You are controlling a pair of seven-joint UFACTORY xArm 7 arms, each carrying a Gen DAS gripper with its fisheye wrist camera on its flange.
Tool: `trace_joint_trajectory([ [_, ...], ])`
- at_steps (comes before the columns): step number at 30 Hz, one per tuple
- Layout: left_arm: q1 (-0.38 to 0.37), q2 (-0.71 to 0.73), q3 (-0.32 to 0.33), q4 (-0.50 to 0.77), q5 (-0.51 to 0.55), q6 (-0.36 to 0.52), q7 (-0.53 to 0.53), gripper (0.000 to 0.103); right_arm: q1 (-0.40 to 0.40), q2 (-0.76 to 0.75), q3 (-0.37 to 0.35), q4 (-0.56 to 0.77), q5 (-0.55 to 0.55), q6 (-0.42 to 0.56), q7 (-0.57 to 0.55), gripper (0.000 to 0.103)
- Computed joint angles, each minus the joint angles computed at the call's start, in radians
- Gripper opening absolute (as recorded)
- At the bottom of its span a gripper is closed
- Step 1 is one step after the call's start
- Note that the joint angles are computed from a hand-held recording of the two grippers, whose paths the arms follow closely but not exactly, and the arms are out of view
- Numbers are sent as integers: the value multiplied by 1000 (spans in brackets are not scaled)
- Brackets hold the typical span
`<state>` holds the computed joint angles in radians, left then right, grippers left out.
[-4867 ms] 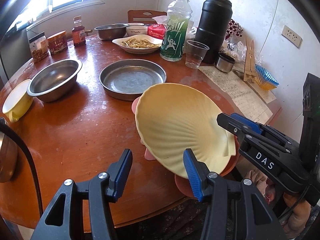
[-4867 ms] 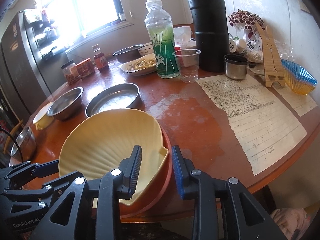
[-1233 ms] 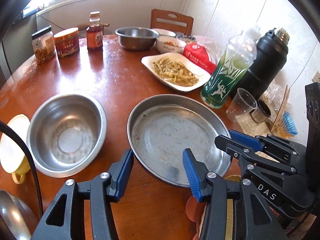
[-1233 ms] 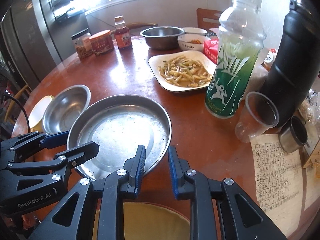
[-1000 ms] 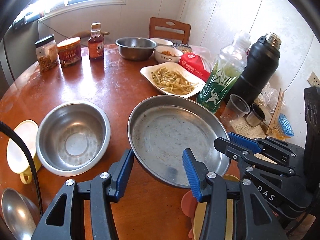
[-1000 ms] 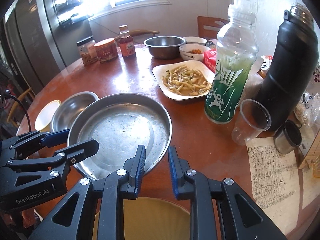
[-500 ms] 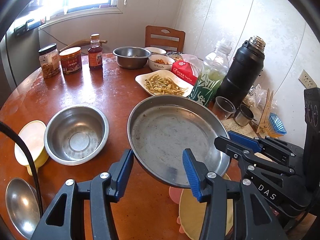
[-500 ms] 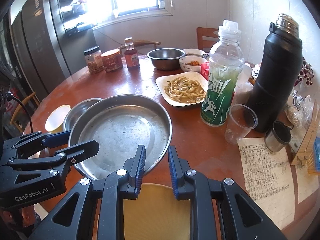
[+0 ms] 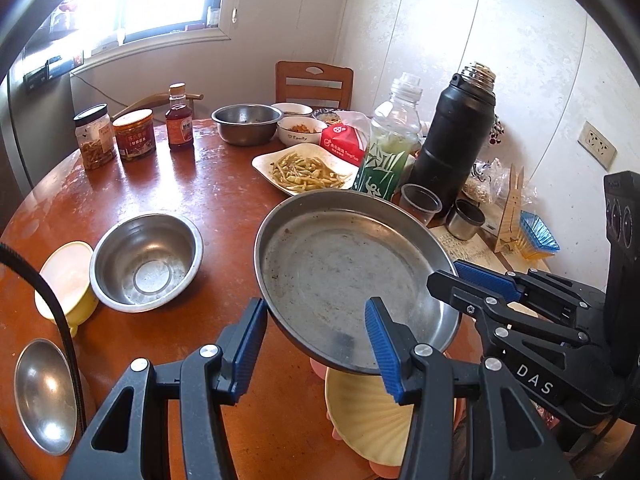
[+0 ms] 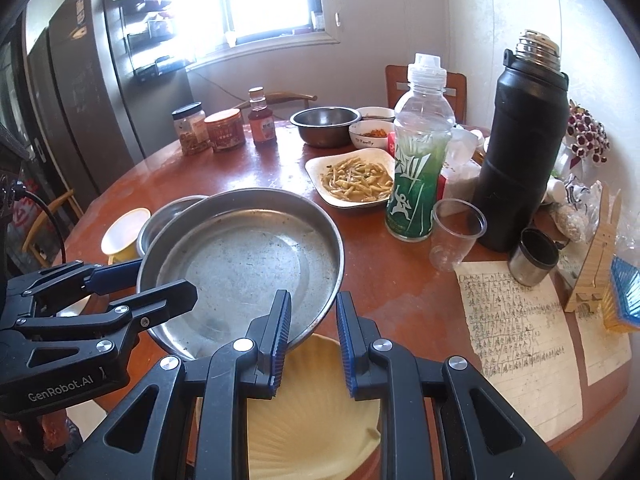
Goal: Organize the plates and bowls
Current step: 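Lift the grey pan and lower it onto the yellow shell plate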
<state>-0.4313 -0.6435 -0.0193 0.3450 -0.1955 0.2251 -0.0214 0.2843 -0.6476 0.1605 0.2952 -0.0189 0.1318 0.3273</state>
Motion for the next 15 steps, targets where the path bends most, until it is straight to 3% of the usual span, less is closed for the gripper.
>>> trace_joint_trajectory([
  [15, -26, -55, -33, -69, 20, -8, -47, 51, 46, -115, -32, -113, 21, 11, 9, 24],
])
